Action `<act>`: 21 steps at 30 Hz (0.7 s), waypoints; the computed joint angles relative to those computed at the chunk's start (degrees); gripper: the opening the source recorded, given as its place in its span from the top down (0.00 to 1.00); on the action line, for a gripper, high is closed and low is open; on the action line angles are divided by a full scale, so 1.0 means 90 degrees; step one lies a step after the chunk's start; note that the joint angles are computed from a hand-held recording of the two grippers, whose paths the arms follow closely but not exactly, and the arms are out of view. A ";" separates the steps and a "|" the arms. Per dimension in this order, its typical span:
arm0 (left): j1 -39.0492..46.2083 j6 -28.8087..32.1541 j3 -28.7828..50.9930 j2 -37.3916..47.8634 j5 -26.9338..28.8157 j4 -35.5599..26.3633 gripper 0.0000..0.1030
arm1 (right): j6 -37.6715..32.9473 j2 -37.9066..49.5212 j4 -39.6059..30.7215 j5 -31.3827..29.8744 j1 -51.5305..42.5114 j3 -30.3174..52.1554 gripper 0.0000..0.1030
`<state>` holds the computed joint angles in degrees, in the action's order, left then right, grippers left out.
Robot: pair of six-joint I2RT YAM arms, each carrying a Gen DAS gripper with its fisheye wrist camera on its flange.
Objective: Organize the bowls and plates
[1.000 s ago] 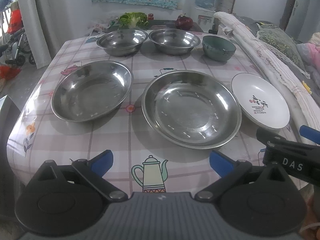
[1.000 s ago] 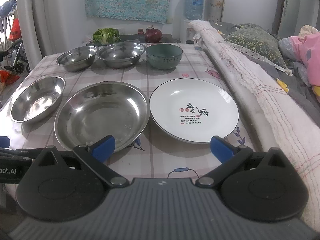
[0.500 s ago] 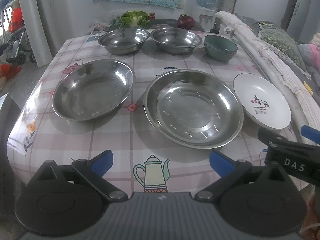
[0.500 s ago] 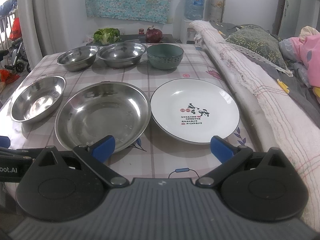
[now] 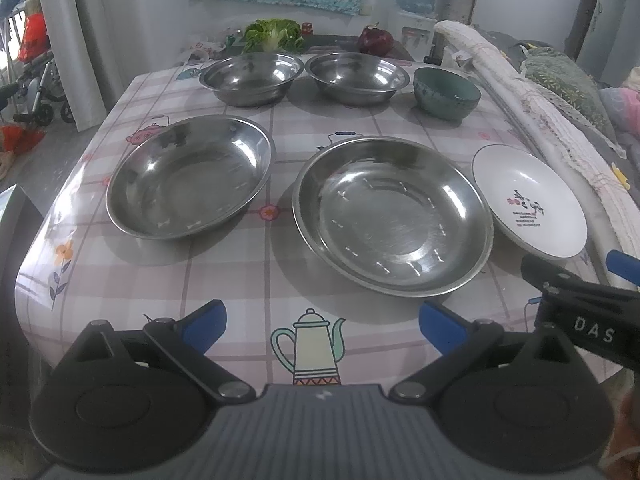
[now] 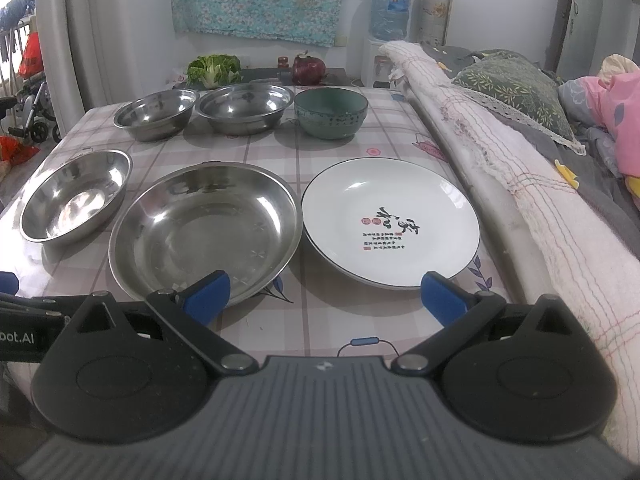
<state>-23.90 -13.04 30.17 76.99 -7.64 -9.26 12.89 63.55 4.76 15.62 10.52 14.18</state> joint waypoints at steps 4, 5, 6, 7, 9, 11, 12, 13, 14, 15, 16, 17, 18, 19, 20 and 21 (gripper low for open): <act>0.0059 0.0063 -0.0002 0.0000 -0.0071 0.0076 0.00 | -0.0032 -0.0008 -0.0002 0.0046 0.0019 0.0011 0.01; 0.0087 0.0086 0.0004 -0.0015 -0.0093 0.0086 0.00 | -0.0060 -0.0013 0.0018 0.0074 0.0017 0.0018 0.01; 0.0130 0.0125 0.0010 -0.0033 -0.0125 0.0110 0.00 | -0.0104 -0.0002 0.0042 0.0086 -0.0004 0.0042 0.01; 0.0172 0.0174 0.0023 -0.0042 -0.0169 0.0139 0.00 | -0.0150 -0.0035 0.0032 0.0090 -0.0034 0.0075 0.01; 0.0308 0.0342 0.0076 -0.0047 -0.0193 0.0210 0.00 | -0.0299 0.0042 0.0098 -0.0007 -0.0153 0.0223 0.01; 0.0525 0.0542 0.0176 -0.0019 -0.0171 0.0280 0.00 | -0.0518 0.0091 0.0205 -0.0103 -0.0268 0.0401 0.01; 0.0624 0.0628 0.0251 -0.0010 -0.0175 0.0286 0.00 | -0.0623 0.0136 0.0332 -0.0079 -0.0271 0.0483 0.01; 0.0739 0.0727 0.0355 0.0041 -0.0187 0.0314 0.00 | -0.0736 0.0179 0.0518 -0.0060 -0.0272 0.0536 0.01; 0.0854 0.0822 0.0436 0.0082 -0.0179 0.0350 0.00 | -0.0850 0.0234 0.0749 -0.0062 -0.0281 0.0592 0.01; 0.0982 0.0932 0.0517 0.0134 -0.0143 0.0403 0.00 | -0.0929 0.0297 0.0975 -0.0083 -0.0286 0.0629 0.01; 0.1137 0.1063 0.0642 0.0221 -0.0085 0.0449 0.00 | -0.1003 0.0399 0.1230 -0.0156 -0.0293 0.0678 0.01; 0.1270 0.1177 0.0779 0.0334 -0.0016 0.0475 0.00 | -0.1084 0.0526 0.1500 -0.0385 -0.0357 0.0741 0.01; 0.1403 0.1293 0.0935 0.0453 0.0058 0.0477 0.00 | -0.1109 0.0647 0.1643 -0.0630 -0.0425 0.0852 0.01; 0.1547 0.1401 0.1150 0.0614 0.0125 0.0452 0.00 | -0.1110 0.0812 0.1805 -0.0954 -0.0513 0.0972 0.01; 0.1669 0.1485 0.1354 0.0775 0.0197 0.0415 0.00 | -0.1102 0.0993 0.1960 -0.1291 -0.0586 0.1094 0.01; 0.1810 0.1575 0.1622 0.0982 0.0304 0.0331 0.00 | -0.1075 0.1201 0.2080 -0.1651 -0.0660 0.1244 0.01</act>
